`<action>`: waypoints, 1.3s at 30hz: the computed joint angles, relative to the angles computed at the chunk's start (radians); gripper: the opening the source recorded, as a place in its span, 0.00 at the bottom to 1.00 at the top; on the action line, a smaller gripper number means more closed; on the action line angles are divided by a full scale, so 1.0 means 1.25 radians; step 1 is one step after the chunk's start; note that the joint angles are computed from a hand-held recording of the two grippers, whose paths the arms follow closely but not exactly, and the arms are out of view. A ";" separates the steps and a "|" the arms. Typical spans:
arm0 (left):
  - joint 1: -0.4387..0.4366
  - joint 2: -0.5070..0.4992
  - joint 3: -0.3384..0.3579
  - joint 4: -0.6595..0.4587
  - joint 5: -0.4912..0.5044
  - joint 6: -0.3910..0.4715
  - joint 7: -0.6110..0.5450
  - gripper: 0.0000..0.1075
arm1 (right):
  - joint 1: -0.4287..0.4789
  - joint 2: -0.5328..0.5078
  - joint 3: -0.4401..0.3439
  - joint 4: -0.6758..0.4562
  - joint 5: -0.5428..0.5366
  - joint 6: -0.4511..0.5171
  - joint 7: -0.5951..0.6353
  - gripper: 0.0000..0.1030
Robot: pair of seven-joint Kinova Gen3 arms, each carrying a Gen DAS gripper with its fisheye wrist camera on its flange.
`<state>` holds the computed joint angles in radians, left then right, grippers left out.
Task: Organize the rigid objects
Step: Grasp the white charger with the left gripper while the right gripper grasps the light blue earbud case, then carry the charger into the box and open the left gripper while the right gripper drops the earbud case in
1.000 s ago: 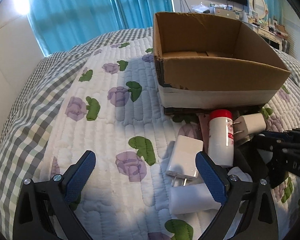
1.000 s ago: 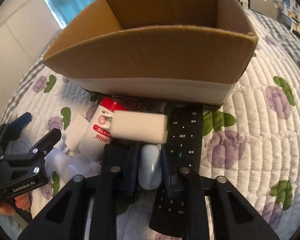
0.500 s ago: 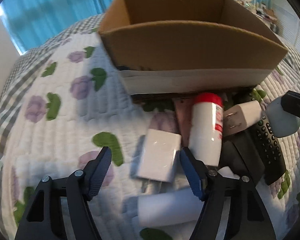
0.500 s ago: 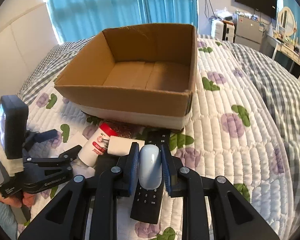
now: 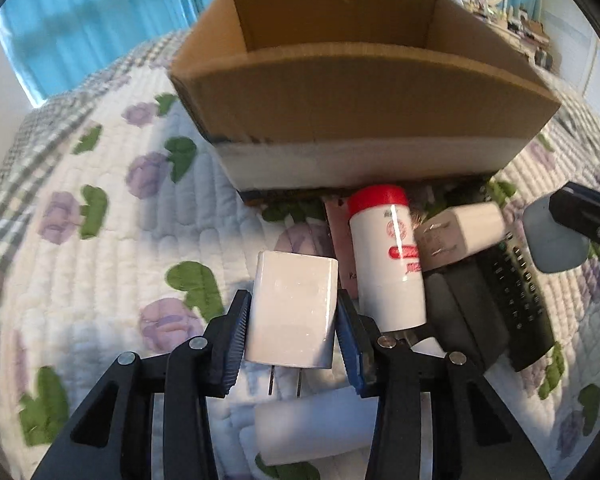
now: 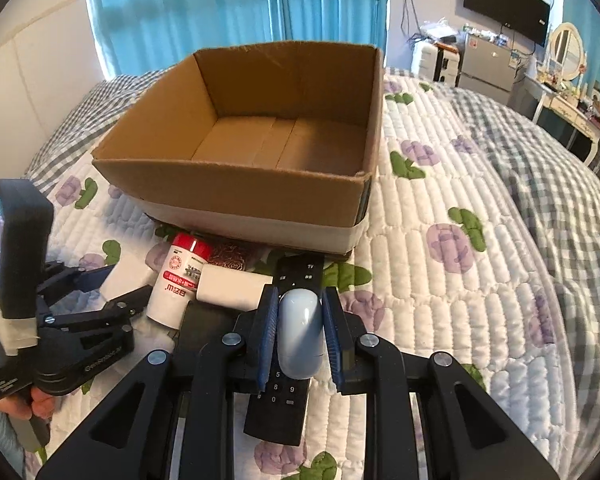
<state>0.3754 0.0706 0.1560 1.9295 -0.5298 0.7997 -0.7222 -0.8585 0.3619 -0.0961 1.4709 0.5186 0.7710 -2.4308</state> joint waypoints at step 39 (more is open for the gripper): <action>-0.007 0.084 0.000 -0.305 -0.175 0.075 0.094 0.39 | 0.033 0.090 0.036 -0.356 0.034 0.077 0.164 0.21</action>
